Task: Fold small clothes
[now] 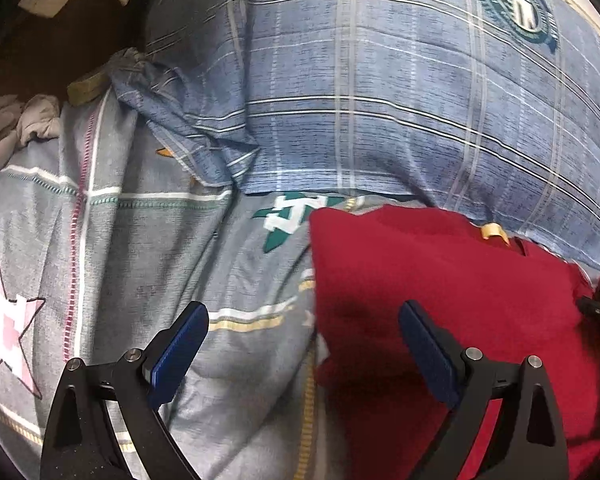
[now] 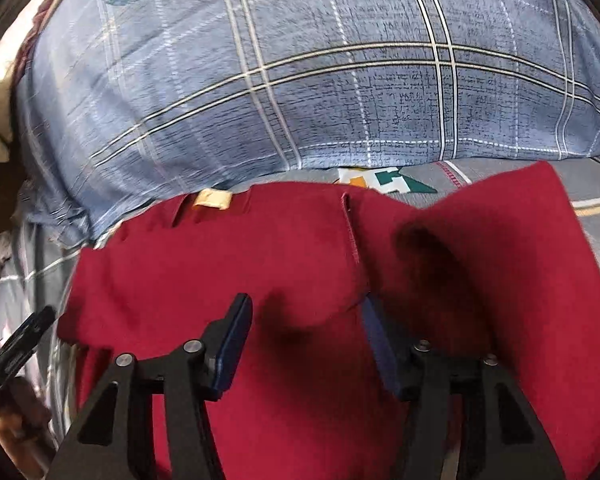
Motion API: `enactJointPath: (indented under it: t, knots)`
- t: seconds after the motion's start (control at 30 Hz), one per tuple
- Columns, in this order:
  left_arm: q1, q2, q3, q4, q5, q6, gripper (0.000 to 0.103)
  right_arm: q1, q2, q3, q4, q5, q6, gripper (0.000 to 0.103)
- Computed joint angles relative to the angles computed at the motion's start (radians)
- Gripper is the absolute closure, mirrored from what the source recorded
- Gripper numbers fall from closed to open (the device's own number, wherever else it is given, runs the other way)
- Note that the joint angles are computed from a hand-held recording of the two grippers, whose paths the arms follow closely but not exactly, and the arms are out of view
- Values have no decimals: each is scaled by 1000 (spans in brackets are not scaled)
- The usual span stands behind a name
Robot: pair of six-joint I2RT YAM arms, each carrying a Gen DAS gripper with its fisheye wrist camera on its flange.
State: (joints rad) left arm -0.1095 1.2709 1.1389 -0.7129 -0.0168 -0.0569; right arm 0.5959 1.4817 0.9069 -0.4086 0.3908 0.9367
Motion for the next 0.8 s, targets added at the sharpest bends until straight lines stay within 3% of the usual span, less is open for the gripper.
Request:
enactJointPath:
  t: [0.03, 0.1, 0.27, 0.37, 0.47, 0.6, 0.7, 0.8]
  knots:
    - [16, 4, 4, 0, 10, -5, 7, -2, -1, 3, -6, 13, -17, 94]
    - [36, 1, 5, 3, 31, -22, 7, -12, -44, -21, 18, -18, -29, 96]
    - [28, 16, -1, 8, 35, -30, 7, 48, -118, -34, -68, 87, -23, 97]
    - [25, 28, 4, -18, 49, -18, 7, 10, -64, -37, -65, 17, -18, 96]
    - [92, 9, 9, -71, 176, 11, 7, 34, -129, -61, -88, 13, 43, 81]
    - [188, -11, 7, -157, 319, 116, 7, 229, -245, -53, -183, 118, 107, 44]
    - [220, 22, 15, -165, 337, 147, 8, 350, -238, -30, -238, 164, 147, 40]
    - [204, 65, 24, -153, 319, 140, 21, 420, -251, -61, -214, 156, 230, 40]
